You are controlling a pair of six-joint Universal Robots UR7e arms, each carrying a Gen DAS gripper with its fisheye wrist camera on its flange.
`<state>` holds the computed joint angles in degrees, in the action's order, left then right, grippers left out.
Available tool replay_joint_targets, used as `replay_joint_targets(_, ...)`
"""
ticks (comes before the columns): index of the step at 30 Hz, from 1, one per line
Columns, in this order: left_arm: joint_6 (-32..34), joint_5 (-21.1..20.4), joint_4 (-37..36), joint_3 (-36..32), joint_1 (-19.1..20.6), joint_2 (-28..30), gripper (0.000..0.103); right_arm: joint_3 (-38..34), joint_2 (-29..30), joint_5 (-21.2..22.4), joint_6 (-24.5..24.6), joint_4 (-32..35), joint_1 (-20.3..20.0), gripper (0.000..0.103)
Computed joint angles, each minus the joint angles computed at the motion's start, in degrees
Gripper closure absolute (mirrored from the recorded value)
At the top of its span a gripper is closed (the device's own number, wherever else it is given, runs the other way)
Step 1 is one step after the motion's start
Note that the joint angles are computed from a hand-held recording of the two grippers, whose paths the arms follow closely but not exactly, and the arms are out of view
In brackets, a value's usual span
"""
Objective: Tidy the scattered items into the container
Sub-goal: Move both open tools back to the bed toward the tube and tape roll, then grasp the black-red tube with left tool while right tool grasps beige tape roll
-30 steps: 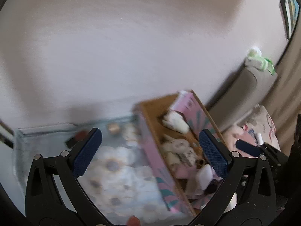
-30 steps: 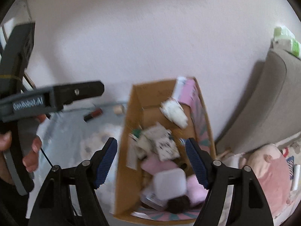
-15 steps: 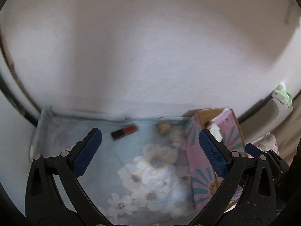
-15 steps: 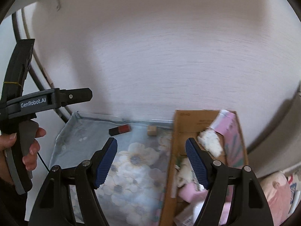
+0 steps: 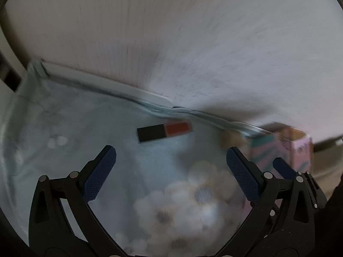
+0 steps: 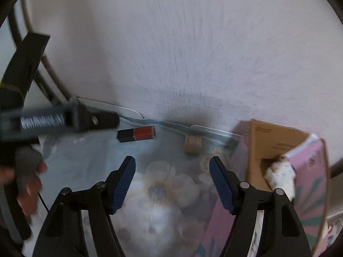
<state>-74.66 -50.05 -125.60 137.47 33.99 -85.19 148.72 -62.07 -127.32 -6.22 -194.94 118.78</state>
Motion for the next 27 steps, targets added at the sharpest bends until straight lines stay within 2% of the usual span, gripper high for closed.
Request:
replay_joint_targets(3, 1.33, 0.05, -4.78, 0.39, 3.46, 3.41, 0.001, -2.97, 5.06, -1.95, -2.77, -0.59, -2.63, 0.036)
replay_joint_targets(4, 1.16, 0.43, -5.72, 0.34, 4.24, 4.45, 0.001, -3.87, 6.81, -3.59, -2.91, -1.2, -3.0, 0.036)
replay_joint_targets(5, 1.18, 0.52, -6.67, 0.25, 4.89, 5.36, 0.002, -5.11, 9.67, -7.18, -4.12, -3.24, -2.58, 0.036)
replay_joint_targets(8, -0.22, 0.8, -7.12, 0.24, 5.27, 6.59, 0.002, -7.44, 13.14, -10.96, -5.99, -4.63, -1.93, 0.036)
replay_joint_targets(11, -2.22, 0.61, -7.99, 1.19, 4.51, 6.53, 0.002, -8.19, 14.19, -12.42, -4.89, -4.82, -1.7, 0.036)
replay_joint_targets(14, -3.36, 0.14, -8.22, 1.42, 4.52, 6.76, 0.002, -7.82, 15.3, -12.25, -6.38, -6.72, -1.08, 0.036)
replay_joint_targets(17, -4.24, 0.39, -6.4, 0.8, 4.45, 7.71, 0.002, -8.16, 16.52, -11.78, -5.78, -5.51, -1.3, 0.037)
replay_joint_targets(21, -6.48, 0.94, -4.57, 0.91, 3.87, 8.12, 0.003, -8.95, 17.71, -11.23, -2.46, -5.0, -3.76, 0.039)
replay_joint_targets(27, -9.64, 2.87, -2.55, 1.43, 2.09, 8.83, 0.011, -9.96, 18.72, -7.26, -1.22, -6.17, -8.14, 0.04)
